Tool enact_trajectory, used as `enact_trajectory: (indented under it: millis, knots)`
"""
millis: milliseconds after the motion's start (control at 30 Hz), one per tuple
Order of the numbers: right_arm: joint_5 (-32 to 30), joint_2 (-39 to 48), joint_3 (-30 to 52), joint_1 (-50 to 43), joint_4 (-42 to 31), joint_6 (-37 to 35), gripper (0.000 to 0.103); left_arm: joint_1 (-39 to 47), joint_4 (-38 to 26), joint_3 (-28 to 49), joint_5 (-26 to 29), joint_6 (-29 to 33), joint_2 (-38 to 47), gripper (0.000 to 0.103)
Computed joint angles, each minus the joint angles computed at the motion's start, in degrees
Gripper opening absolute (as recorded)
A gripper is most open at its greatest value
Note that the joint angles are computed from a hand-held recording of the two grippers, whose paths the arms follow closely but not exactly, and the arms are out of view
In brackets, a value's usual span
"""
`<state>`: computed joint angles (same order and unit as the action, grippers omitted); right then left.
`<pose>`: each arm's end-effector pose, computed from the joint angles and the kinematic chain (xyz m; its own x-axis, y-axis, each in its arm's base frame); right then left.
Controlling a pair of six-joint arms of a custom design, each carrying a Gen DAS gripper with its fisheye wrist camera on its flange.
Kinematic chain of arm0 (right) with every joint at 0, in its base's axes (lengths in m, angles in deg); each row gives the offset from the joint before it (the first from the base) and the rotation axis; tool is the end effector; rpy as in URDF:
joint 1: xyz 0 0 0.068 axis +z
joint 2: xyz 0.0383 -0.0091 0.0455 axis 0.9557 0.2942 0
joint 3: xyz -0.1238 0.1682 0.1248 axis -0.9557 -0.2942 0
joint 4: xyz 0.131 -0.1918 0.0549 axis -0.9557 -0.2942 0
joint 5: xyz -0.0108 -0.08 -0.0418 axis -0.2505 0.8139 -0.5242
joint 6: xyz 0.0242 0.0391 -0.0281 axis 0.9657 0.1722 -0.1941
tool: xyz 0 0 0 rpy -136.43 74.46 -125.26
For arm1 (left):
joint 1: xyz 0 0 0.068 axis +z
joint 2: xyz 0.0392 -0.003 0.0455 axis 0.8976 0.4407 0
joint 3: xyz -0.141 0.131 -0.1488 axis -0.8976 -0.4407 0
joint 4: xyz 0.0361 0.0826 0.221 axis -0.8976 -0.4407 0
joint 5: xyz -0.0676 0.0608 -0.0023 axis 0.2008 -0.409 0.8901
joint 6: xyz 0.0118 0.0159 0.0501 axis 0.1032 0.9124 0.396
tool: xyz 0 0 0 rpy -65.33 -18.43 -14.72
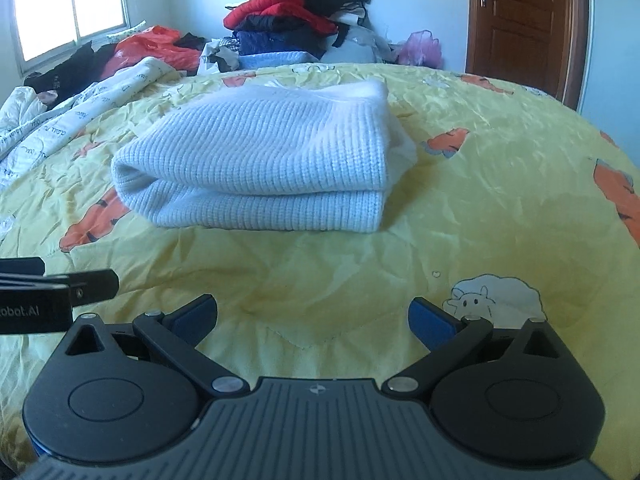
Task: Fold small clothes
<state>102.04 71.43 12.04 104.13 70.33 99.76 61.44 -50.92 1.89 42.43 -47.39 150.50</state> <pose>0.2708 0.1466 0.0989 -0.6542 0.1516 -0.7410 0.1359 0.9873 0.0820 0.3420 -0.0223 0.0942 -0.6912 0.1693 -0.7025 0.2950 0.9536 -0.0605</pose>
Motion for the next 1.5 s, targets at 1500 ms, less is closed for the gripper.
enact_trajectory:
  millis: [1500]
  knots:
    - [1.9, -6.7, 0.1, 2.6, -5.1, 1.5, 0.103, 2.8, 2.5, -6.4, 5.2, -3.3, -12.2, 0.103]
